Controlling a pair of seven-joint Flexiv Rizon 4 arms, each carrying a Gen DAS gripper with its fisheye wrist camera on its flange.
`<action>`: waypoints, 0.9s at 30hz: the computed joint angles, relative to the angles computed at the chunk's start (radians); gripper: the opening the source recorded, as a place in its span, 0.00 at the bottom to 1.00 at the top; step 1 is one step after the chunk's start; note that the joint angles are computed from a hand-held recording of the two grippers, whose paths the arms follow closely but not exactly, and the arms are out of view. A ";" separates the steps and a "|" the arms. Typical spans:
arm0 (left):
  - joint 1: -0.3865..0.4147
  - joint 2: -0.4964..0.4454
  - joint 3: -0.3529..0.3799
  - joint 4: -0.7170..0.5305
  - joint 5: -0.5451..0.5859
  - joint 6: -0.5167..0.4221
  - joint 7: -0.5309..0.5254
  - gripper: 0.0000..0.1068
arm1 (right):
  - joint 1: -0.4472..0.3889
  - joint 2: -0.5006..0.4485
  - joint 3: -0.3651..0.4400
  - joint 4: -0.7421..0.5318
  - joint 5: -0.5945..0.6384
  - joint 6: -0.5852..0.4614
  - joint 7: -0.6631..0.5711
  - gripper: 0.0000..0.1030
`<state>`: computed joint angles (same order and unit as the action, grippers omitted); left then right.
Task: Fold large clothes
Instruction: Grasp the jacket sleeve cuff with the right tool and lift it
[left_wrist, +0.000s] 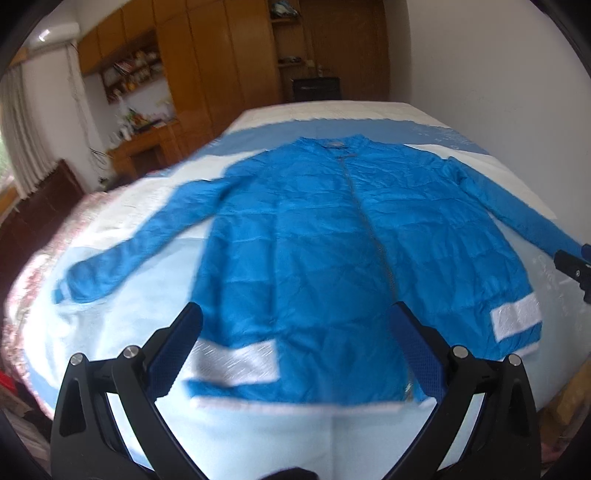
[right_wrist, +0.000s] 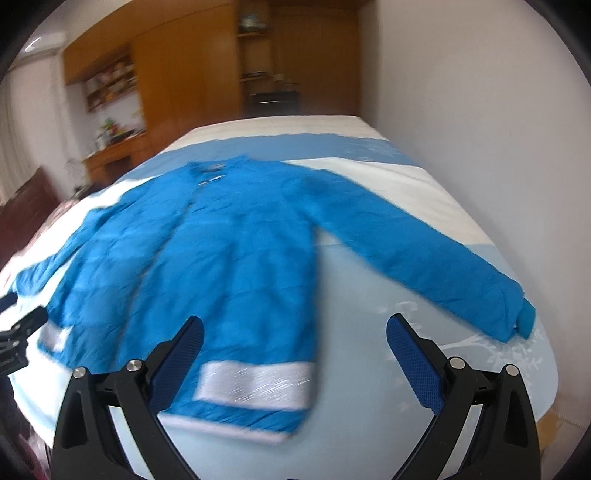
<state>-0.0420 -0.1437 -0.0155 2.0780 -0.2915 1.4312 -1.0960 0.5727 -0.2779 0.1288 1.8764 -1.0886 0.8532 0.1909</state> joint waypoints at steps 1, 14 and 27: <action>0.014 -0.019 -0.032 -0.021 -0.053 -0.027 0.044 0.94 | -0.010 0.009 -0.008 0.017 -0.008 0.007 0.019 0.96; -0.102 -0.387 -0.049 -0.594 0.065 -0.403 -0.031 0.93 | -0.300 0.196 -0.041 0.320 0.185 0.211 0.145 0.96; -0.149 -0.684 -0.069 -1.043 0.053 -0.681 -0.164 0.93 | -0.431 0.177 -0.034 0.447 0.596 0.441 -0.058 0.88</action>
<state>-0.1913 -0.8281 -0.0843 1.0354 -0.2389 0.7505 -1.2603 0.1420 -0.1004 0.0946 2.3237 -0.4931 1.2939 0.1334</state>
